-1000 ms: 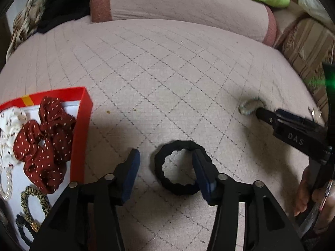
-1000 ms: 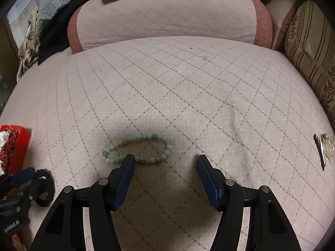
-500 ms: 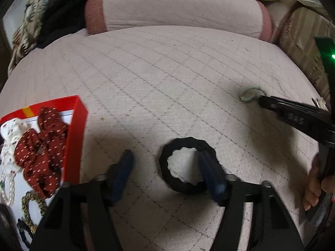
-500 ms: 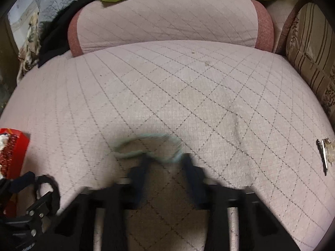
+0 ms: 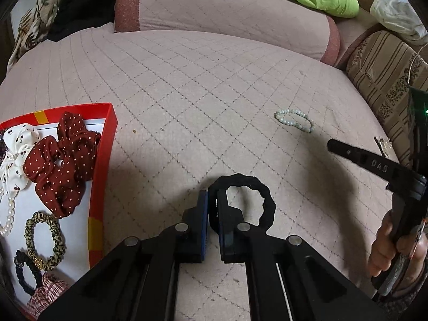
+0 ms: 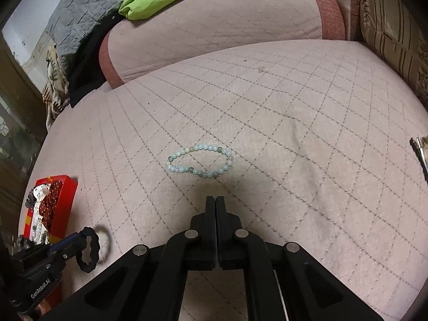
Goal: Organize jewelry
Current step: 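Lift the black hair tie with the left tool while the right lifts the jade bracelet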
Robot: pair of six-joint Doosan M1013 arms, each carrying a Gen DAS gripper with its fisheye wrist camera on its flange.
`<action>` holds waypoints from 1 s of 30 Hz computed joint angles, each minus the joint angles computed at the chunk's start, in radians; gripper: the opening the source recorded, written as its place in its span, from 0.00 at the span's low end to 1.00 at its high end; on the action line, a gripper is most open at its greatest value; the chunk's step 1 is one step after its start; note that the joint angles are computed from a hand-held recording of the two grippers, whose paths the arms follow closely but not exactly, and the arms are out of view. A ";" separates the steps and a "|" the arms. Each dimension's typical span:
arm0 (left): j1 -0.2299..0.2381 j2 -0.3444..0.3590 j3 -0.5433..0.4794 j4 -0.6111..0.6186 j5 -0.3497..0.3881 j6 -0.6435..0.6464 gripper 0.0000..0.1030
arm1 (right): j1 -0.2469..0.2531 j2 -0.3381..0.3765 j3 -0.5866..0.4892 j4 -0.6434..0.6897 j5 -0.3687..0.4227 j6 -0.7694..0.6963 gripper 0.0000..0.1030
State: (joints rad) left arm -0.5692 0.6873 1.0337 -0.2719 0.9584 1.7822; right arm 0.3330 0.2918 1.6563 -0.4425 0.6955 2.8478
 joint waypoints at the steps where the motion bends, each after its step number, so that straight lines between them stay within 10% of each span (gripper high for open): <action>1: 0.000 0.002 -0.002 0.005 0.003 -0.004 0.06 | -0.001 0.000 -0.002 -0.005 0.004 0.000 0.07; 5: 0.000 0.020 -0.022 0.024 0.021 -0.021 0.07 | -0.011 0.017 -0.026 -0.052 0.035 0.013 0.56; 15: 0.001 0.036 -0.029 0.000 -0.002 -0.023 0.10 | -0.028 0.106 -0.104 -0.062 0.121 -0.142 0.56; 17: 0.000 0.033 -0.020 0.000 -0.013 -0.024 0.10 | -0.020 0.115 -0.115 -0.084 0.148 -0.146 0.53; 21: -0.005 0.030 -0.019 0.019 -0.018 -0.045 0.10 | -0.022 0.112 -0.118 -0.051 0.121 -0.154 0.07; 30: 0.002 0.000 0.005 -0.005 -0.005 -0.049 0.07 | 0.004 0.054 -0.073 -0.052 0.059 -0.046 0.07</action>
State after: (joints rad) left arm -0.5675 0.6869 1.0389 -0.2768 0.9532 1.7337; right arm 0.3368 0.3459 1.5829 -0.4942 0.7545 2.8014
